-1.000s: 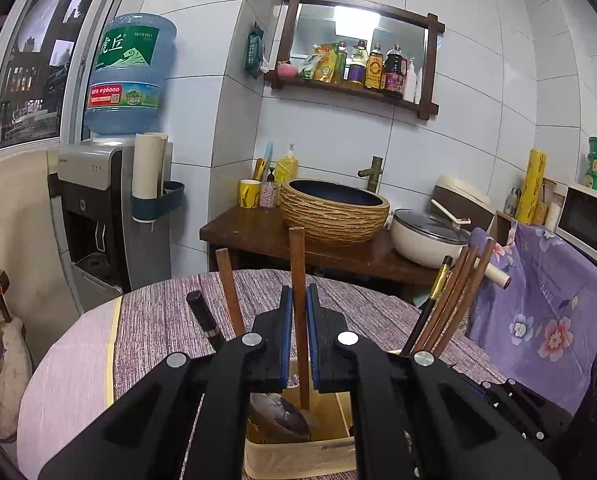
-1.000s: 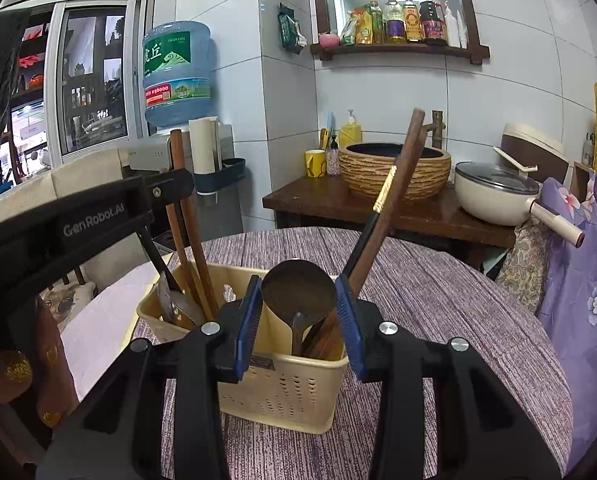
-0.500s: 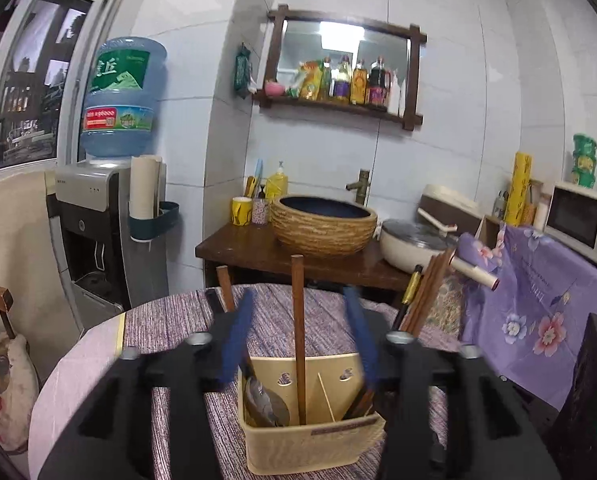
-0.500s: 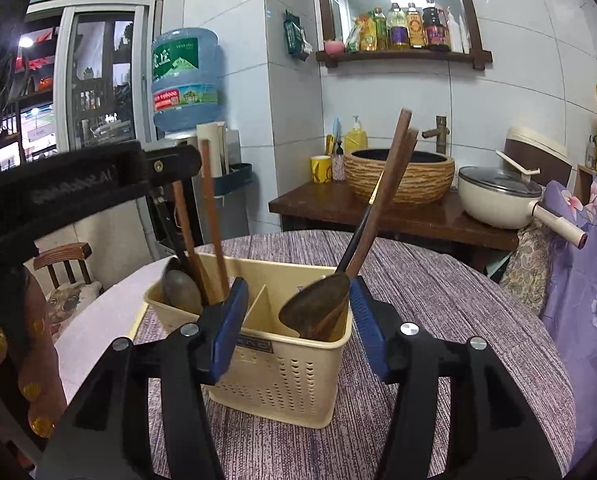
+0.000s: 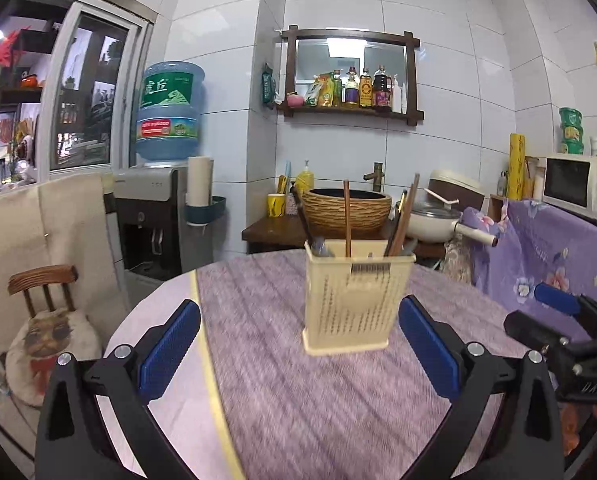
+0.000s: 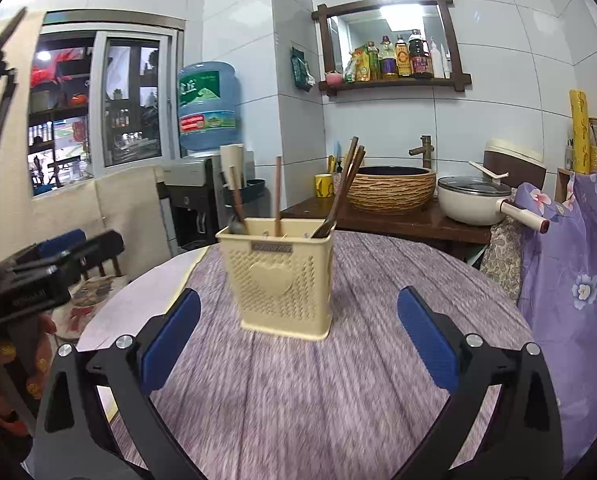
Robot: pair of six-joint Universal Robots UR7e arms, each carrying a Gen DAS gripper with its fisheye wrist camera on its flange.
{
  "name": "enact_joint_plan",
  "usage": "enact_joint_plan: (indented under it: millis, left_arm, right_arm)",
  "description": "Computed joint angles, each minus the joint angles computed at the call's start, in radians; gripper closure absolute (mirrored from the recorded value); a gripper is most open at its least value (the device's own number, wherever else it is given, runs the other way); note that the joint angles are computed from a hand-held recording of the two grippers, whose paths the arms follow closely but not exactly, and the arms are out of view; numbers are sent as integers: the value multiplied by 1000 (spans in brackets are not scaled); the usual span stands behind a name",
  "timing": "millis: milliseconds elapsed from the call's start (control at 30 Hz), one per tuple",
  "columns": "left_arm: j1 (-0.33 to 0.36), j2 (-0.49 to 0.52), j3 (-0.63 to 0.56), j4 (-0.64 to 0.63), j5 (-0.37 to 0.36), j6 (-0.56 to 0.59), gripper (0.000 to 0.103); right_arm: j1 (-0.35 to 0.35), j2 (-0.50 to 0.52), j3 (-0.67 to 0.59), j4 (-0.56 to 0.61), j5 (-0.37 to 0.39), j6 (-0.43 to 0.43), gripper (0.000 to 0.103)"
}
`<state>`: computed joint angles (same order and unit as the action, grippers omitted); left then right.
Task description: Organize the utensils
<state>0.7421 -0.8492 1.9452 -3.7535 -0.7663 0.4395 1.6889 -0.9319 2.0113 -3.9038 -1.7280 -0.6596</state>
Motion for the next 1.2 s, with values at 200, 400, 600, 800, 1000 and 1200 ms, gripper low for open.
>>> enact_joint_plan:
  millis: [200,400,600,800,1000,1200]
  left_arm:
    - [-80,-62,234,-68,99,-100,5]
    - [-134,-96,356,-129,179,-148,5]
    - [-142,-148,425,-114,170,-209,5]
    - [-166,-128,462,-226,198,-154,5]
    - [-175,-109,459,-253,204,-140,5]
    - [-180,-98,459,-260,208,-129,5]
  right_arm:
    - [-9,32,188,-231,35,-41,5]
    - [-2,82,323,-447,50,-89,6]
    - [10,87,403,-605,48,-106,5]
    - [6,51,445,-601,78,-73,6]
    - [10,65,444,-605,68,-106,5]
    - [0,57,443,-588,65,-95,5]
